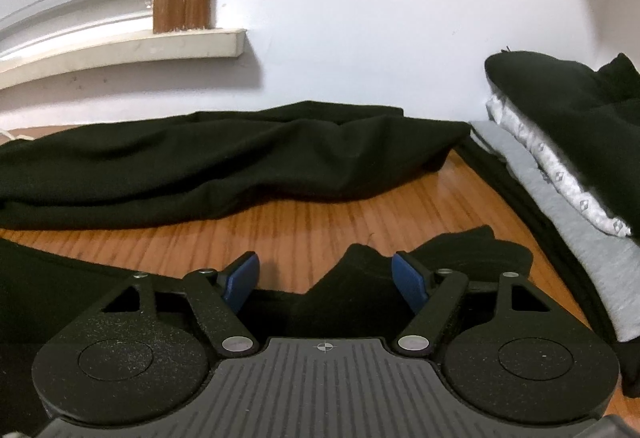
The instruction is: Fold clothes
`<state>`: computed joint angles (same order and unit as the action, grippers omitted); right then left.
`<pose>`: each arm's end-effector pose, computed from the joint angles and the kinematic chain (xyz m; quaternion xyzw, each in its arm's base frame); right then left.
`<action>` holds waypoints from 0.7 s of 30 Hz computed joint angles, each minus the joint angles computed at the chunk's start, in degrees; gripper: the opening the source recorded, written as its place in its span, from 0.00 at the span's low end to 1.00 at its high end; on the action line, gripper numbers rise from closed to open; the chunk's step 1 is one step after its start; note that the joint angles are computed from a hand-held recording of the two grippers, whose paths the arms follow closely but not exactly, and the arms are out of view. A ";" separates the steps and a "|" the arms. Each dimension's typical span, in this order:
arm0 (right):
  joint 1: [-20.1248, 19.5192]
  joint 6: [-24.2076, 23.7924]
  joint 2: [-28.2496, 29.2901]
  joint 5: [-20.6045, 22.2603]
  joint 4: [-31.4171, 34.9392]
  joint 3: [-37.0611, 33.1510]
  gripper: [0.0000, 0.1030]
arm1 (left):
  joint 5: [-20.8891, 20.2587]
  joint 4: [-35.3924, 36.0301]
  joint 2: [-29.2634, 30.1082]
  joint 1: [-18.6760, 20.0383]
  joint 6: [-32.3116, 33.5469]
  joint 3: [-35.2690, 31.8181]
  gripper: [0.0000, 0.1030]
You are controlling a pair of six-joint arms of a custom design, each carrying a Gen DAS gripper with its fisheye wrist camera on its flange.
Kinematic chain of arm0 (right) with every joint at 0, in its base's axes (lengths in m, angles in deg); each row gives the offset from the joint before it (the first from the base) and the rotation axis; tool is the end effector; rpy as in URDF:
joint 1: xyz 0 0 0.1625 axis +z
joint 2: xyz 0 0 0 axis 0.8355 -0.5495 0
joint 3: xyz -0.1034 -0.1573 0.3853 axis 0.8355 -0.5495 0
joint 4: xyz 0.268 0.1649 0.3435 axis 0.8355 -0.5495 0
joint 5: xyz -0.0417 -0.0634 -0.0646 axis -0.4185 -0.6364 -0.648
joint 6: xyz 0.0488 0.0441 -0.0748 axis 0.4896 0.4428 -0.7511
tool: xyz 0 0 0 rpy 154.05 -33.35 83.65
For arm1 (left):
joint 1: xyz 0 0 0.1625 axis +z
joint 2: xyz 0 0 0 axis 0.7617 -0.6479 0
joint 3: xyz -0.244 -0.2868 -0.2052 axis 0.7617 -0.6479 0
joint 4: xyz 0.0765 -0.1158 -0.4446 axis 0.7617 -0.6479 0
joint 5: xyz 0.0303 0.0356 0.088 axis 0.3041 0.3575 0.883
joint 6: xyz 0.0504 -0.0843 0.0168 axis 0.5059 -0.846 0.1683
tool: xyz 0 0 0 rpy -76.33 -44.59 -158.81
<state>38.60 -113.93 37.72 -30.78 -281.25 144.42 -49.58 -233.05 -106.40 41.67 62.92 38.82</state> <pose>0.1692 -0.7755 0.0351 0.2929 -0.8100 0.3944 0.3201 0.1809 -0.6445 0.4840 0.2354 0.8307 -0.3891 0.3211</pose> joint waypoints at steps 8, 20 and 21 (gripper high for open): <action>0.11 0.27 0.28 -0.51 -1.41 0.02 0.70 | -0.49 0.30 0.08 2.01 3.03 3.54 0.61; 0.41 -0.03 0.49 -1.71 -1.14 -0.50 0.70 | -9.24 1.67 -0.87 1.42 -1.69 3.75 0.58; 0.42 -0.07 0.52 -1.79 -1.25 -0.52 0.70 | -9.12 2.99 -0.28 0.96 -1.97 3.09 0.58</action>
